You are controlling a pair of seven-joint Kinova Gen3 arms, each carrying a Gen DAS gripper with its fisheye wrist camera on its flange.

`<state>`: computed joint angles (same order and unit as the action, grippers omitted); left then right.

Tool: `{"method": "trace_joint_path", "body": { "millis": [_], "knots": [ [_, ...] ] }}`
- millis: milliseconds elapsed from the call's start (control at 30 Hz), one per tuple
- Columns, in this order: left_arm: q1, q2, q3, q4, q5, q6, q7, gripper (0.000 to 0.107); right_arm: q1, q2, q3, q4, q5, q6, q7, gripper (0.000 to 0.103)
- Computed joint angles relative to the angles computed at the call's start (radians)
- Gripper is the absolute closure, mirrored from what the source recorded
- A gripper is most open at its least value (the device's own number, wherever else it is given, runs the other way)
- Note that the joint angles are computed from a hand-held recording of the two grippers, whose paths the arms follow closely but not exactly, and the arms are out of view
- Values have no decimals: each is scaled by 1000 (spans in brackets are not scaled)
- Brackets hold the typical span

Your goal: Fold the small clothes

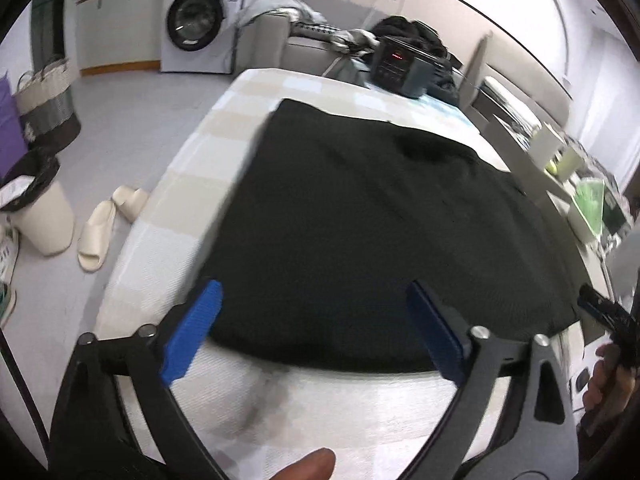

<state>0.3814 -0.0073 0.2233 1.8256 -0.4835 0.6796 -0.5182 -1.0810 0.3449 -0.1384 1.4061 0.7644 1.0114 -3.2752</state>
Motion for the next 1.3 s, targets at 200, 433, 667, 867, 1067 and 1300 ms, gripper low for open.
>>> {"method": "trace_joint_path", "body": {
  "millis": [200, 433, 667, 867, 1067, 1300],
  "knots": [
    [68, 75, 13, -71, -93, 20, 27, 6, 6, 78, 13, -93, -18, -37, 114, 16],
    [150, 152, -31, -148, -111, 18, -13, 6, 9, 147, 61, -177, -93, -73, 205, 16],
    [195, 229, -70, -205, -88, 25, -76, 6, 7, 186, 79, -213, -173, -51, 292, 16],
    [252, 298, -105, -238, -102, 69, -142, 6, -22, 266, 97, -331, -195, 88, 416, 12],
    [271, 324, -125, -237, -75, 59, -191, 6, -57, 364, 131, -493, -215, 219, 547, 10],
    [276, 317, -140, -214, -59, 29, -191, 6, -67, 389, 150, -530, -240, 227, 600, 11]
  ]
}}
